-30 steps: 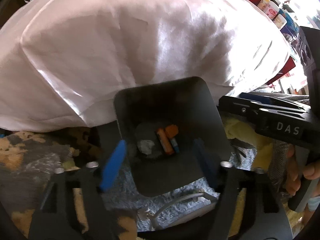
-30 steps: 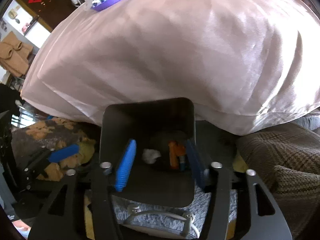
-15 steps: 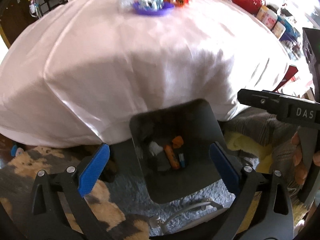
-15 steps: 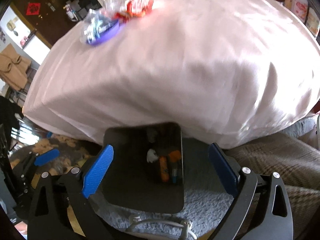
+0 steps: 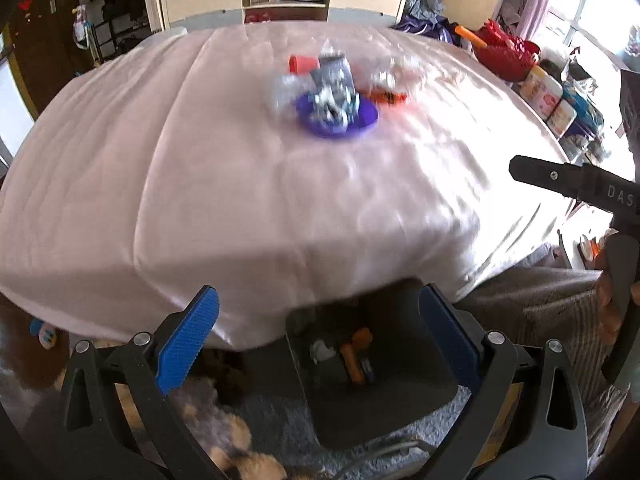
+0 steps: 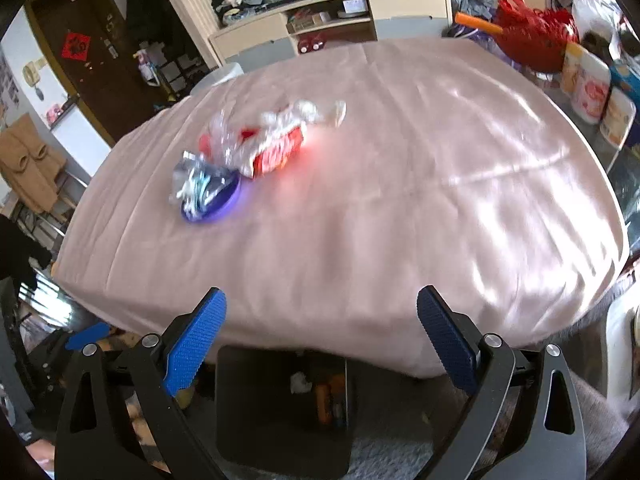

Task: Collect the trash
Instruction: 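Raise both open tools back toward the trash pile, then grasp blue strips in the purple bowl with left tool while right tool grasps white tube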

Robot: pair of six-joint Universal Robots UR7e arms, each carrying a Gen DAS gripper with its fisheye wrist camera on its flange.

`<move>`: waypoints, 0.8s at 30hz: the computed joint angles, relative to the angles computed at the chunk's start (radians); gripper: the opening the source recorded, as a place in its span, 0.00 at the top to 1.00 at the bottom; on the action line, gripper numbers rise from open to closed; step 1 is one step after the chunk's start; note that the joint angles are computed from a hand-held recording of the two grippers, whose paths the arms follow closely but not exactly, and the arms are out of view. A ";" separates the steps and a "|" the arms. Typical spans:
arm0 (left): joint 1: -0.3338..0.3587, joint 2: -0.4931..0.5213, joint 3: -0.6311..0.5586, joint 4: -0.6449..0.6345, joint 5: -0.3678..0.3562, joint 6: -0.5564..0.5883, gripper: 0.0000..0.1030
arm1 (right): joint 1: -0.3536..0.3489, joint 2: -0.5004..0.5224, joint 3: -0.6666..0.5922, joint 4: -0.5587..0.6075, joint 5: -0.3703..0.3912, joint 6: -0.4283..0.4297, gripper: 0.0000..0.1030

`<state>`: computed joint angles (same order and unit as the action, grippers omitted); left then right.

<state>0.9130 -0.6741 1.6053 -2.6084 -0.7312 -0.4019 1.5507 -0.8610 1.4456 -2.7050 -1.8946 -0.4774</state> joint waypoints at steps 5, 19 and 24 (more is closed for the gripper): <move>0.017 0.023 -0.083 -0.021 0.009 0.065 0.08 | 0.016 0.042 -0.088 -0.002 0.036 -0.023 0.06; 0.063 0.144 -0.373 0.042 -0.015 0.217 0.26 | 0.062 0.260 -0.456 0.159 0.079 -0.067 0.52; 0.081 0.186 -0.442 0.072 -0.058 0.239 0.45 | 0.062 0.317 -0.544 0.226 0.099 -0.095 0.66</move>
<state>0.9939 -0.4879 1.1635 -2.5367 -0.7894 -0.1626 1.6123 -0.5435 0.9014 -2.4793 -1.7951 -0.5728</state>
